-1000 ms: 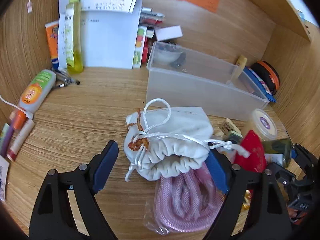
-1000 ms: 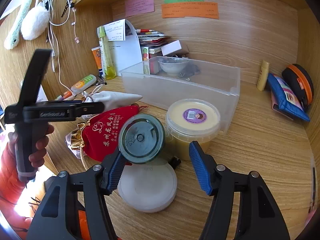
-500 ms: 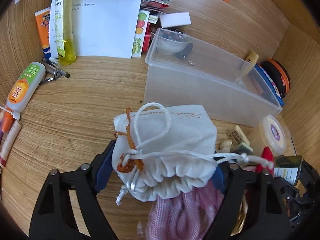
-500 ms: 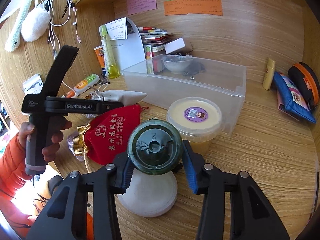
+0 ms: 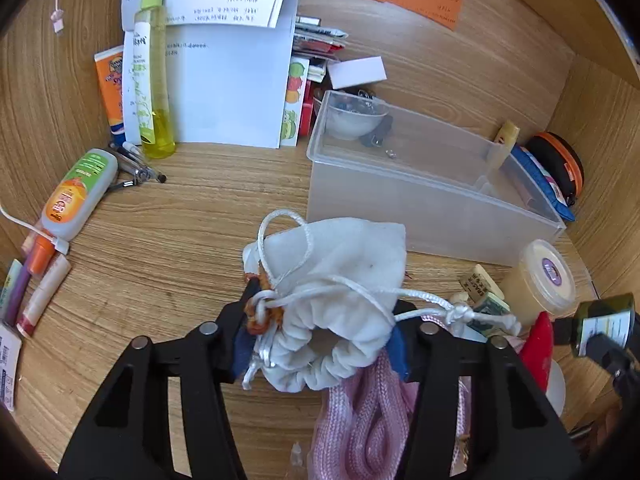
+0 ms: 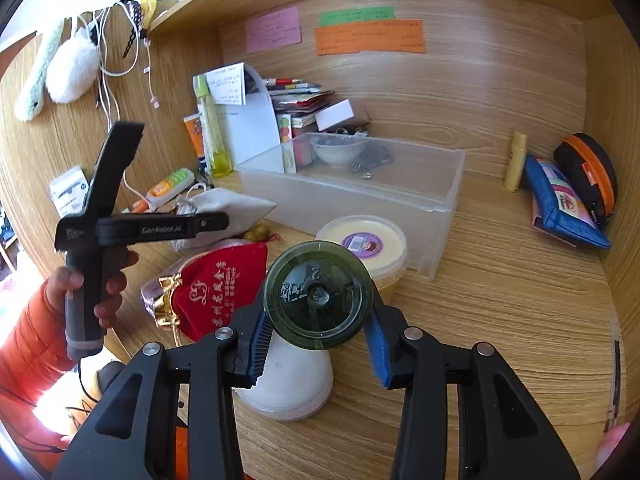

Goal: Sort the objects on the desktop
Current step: 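Grasp the white drawstring pouch with the left gripper while the right gripper holds the green bottle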

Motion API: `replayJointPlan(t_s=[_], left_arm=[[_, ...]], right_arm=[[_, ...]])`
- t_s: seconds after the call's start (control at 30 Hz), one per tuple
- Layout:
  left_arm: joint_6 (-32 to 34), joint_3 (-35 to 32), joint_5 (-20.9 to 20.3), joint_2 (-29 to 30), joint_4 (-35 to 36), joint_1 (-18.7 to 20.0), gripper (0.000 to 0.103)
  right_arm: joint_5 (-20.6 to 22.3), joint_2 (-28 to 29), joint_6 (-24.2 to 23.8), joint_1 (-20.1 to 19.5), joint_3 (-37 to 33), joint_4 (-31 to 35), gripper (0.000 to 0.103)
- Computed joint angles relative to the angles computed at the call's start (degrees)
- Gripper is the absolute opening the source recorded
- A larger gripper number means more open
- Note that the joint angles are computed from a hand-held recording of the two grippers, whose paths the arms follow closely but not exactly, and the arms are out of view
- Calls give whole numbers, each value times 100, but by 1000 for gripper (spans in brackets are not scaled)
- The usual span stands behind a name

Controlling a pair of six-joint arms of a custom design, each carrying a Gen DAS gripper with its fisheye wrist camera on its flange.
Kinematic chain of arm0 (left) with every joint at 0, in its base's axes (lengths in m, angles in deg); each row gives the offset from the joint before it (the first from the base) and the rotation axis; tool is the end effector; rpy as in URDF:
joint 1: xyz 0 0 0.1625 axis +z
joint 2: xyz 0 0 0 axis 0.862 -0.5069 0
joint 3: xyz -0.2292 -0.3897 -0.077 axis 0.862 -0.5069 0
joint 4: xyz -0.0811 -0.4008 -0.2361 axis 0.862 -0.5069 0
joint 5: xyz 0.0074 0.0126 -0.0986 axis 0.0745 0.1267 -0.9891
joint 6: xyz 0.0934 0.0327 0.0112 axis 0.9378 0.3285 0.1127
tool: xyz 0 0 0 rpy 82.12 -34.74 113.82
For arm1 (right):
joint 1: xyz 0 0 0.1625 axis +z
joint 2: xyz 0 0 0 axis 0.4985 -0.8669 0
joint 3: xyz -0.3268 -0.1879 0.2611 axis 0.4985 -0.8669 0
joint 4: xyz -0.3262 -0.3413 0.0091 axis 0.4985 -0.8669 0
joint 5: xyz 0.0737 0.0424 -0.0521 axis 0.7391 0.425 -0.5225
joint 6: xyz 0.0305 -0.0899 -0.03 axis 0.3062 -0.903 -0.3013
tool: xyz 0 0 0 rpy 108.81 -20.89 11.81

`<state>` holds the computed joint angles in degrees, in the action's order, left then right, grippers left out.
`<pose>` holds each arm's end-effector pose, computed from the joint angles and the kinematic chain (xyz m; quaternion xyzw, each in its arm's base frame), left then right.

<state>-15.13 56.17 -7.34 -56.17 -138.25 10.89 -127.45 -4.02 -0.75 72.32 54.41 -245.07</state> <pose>-0.1028 -0.8470 0.2585 0.1725 0.8910 -0.3383 0.2488 0.2697 -0.7513 0.1122 0.3163 -0.8552 0.3529 0.2098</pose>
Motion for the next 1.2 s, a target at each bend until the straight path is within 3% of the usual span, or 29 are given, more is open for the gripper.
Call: replayJointPlan(t_s=[0.17,0.47,0.67,0.83,1.2], left_arm=[[79,203,-315,-161,-154,50,45],[282,440,-407,-359,-436,13,42],[188,480,-667,-481,-370,41,39],[9,379,-920,-527,162,101,39],[883,954,182,-910,412,-21,45]], right_arm=[[17,-58,43,15,0,29,38],[67,-139,34,56,-6,-35,38],[56,-155,108,66,-78,-10,38],[12,-121,49,76,-151,7,38],[156,-61,161,32,-361,211,38]])
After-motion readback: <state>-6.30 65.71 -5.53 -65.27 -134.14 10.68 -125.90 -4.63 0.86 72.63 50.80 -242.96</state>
